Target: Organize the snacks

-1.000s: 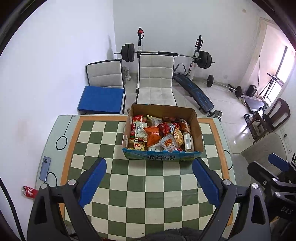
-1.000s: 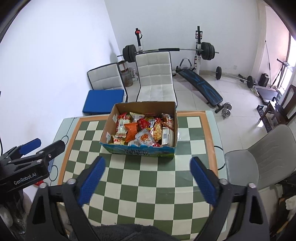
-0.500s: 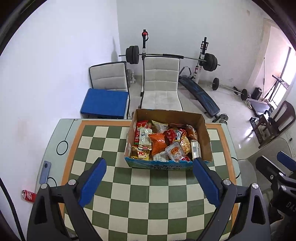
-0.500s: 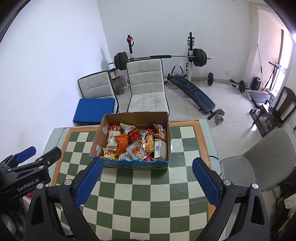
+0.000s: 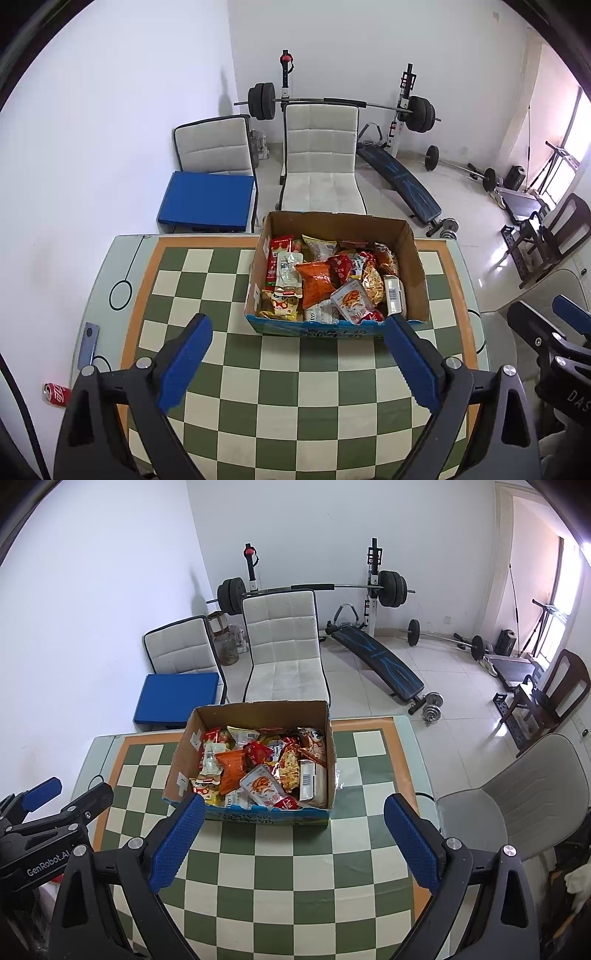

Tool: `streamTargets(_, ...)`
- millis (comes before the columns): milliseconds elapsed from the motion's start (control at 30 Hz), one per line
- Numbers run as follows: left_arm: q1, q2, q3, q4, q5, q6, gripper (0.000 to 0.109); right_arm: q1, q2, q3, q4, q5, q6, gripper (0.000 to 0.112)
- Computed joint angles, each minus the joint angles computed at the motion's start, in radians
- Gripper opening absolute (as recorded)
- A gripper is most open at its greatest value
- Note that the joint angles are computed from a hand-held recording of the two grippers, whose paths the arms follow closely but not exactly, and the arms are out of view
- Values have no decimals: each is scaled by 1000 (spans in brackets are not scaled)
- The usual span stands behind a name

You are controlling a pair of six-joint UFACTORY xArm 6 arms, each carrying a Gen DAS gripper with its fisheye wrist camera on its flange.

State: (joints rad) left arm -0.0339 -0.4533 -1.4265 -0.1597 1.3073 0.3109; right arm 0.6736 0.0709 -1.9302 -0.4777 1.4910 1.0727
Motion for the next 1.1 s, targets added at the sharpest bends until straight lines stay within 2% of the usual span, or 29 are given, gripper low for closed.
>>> streamTargets(1100, -3, 3, 17, 5, -1, 5, 95, -10, -23, 53, 15, -24, 9, 99)
